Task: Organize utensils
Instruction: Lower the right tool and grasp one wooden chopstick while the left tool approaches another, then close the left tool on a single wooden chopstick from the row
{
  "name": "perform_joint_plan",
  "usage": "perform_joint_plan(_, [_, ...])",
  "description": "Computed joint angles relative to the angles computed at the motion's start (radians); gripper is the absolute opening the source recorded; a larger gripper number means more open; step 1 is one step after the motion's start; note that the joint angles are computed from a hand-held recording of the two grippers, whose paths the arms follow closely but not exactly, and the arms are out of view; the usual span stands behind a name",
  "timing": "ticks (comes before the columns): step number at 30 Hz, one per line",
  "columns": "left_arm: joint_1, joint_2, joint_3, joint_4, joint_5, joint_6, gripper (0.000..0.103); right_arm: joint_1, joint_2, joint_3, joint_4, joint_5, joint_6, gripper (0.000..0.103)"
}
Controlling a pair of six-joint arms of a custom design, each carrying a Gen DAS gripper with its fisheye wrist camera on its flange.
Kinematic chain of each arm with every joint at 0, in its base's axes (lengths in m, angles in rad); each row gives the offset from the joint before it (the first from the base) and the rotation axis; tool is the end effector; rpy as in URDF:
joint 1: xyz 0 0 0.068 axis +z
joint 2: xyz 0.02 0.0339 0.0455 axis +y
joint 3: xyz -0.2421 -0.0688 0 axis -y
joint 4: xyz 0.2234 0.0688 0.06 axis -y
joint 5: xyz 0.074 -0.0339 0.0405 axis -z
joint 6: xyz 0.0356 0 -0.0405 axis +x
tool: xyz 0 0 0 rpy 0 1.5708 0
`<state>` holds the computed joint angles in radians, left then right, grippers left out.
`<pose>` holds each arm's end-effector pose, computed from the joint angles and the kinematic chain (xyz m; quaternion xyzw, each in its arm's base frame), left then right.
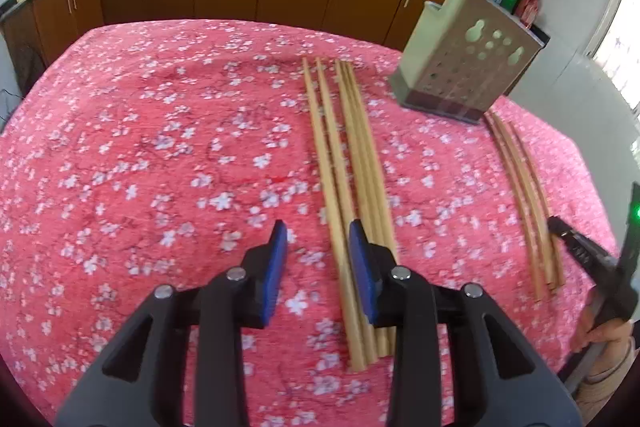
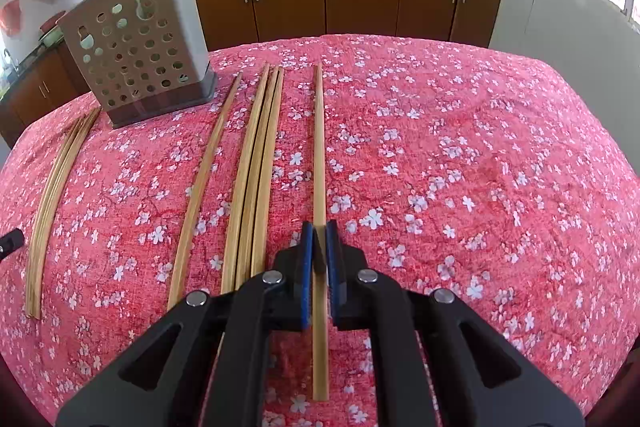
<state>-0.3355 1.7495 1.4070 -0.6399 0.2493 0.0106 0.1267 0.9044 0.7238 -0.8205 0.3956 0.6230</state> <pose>0.3312 -0.1248 0.2430 0.1990 0.9292 -0.1640 0.2647 0.1590 0.0064 0.2327 0.2846 0.8986 -0.0746 0.3254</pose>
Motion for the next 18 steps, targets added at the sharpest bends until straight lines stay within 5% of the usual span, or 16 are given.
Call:
perform_joint_plan(9, [-0.060,0.030,0.001,-0.001,-0.145,0.017,0.015,0.012,0.024,0.002,0.018,0.019,-0.010,0.008])
perform_joint_plan(14, [-0.031,-0.020,-0.033,0.025,-0.040,-0.017,0.016,0.020,0.007,-0.010,0.021,0.022,0.001,0.008])
perform_joint_plan(18, [-0.053,0.003,-0.009,-0.008,-0.072,0.017,0.016,0.024,0.004,-0.013,0.023,0.026,0.000,0.008])
